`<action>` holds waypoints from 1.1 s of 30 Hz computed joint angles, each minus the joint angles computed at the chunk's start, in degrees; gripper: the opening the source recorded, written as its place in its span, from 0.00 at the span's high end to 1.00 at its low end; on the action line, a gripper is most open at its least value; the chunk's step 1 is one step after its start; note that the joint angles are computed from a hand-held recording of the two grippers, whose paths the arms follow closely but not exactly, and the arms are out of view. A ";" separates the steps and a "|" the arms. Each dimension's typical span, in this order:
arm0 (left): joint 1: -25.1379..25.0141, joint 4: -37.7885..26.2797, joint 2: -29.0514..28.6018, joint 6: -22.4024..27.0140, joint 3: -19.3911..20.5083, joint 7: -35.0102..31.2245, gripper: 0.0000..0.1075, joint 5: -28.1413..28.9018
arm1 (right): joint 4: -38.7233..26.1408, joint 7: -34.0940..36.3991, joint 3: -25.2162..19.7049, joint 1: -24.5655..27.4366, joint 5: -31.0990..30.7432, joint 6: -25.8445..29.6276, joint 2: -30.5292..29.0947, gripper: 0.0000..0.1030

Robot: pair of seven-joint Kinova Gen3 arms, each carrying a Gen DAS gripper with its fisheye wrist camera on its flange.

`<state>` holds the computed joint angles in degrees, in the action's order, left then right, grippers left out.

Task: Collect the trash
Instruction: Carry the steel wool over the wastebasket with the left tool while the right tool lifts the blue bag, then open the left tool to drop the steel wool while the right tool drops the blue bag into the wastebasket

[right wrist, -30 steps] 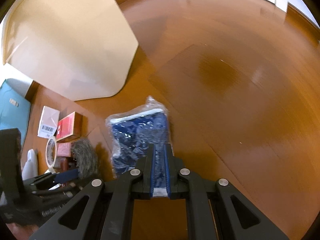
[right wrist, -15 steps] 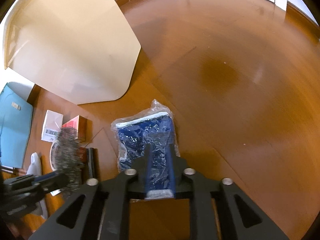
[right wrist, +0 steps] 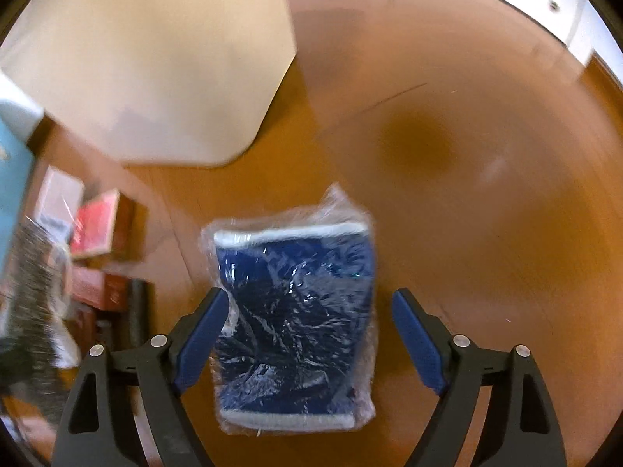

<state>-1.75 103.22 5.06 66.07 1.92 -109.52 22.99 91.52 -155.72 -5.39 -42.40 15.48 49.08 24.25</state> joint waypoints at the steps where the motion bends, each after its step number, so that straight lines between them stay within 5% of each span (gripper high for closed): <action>1: -0.09 -0.18 -0.05 0.21 -0.01 0.04 0.90 0.03 | -1.55 0.76 0.11 -0.80 0.42 1.78 1.34 0.14; 3: 0.00 -0.70 -0.19 0.42 -0.24 -0.18 0.90 0.06 | -2.78 0.38 0.50 -2.90 3.28 3.27 2.37 0.20; 5: 2.26 -1.33 -0.62 0.71 -2.85 -0.79 0.90 0.35 | -2.70 0.75 0.53 -3.71 4.70 2.58 2.29 0.41; 6: 4.52 -1.88 -0.91 1.03 -5.29 -1.37 0.90 0.56 | -2.35 1.37 0.25 -3.49 4.79 1.44 1.84 0.64; 9: 7.57 -4.55 -2.50 3.35 -9.14 -2.94 0.90 1.71 | -1.22 1.31 -0.74 -2.62 4.40 -1.02 0.50 0.79; 12: 7.87 -9.31 -4.58 8.38 -10.94 -5.85 0.90 5.10 | 1.36 -4.28 -3.12 -1.70 8.28 -2.50 -2.97 0.79; 17: 5.68 -21.62 -5.04 17.42 -11.78 -7.38 0.90 13.45 | 5.84 -15.93 3.10 -8.06 12.71 -1.84 -10.41 0.79; 21: -2.38 -32.23 1.12 16.38 -3.57 -6.17 0.90 16.79 | 8.13 -22.90 0.61 -5.96 15.35 0.37 -14.41 0.79; 25: 2.36 -42.85 11.29 11.78 -3.73 -3.41 0.90 8.45 | 8.72 -27.08 -1.11 -4.08 18.05 0.81 -15.71 0.78; 29: 7.41 -52.62 19.11 15.97 -6.65 1.05 0.69 0.20 | 9.07 -27.81 -3.16 -0.72 19.34 -0.40 -16.32 0.78; 33: 6.35 -50.57 18.44 13.20 -4.74 2.96 0.29 -1.44 | 7.72 -27.01 -4.72 0.84 20.62 0.46 -16.50 0.78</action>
<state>4.60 52.65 23.50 79.27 -2.81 -106.56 21.55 99.24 -182.73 -10.11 -41.56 36.09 49.54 7.75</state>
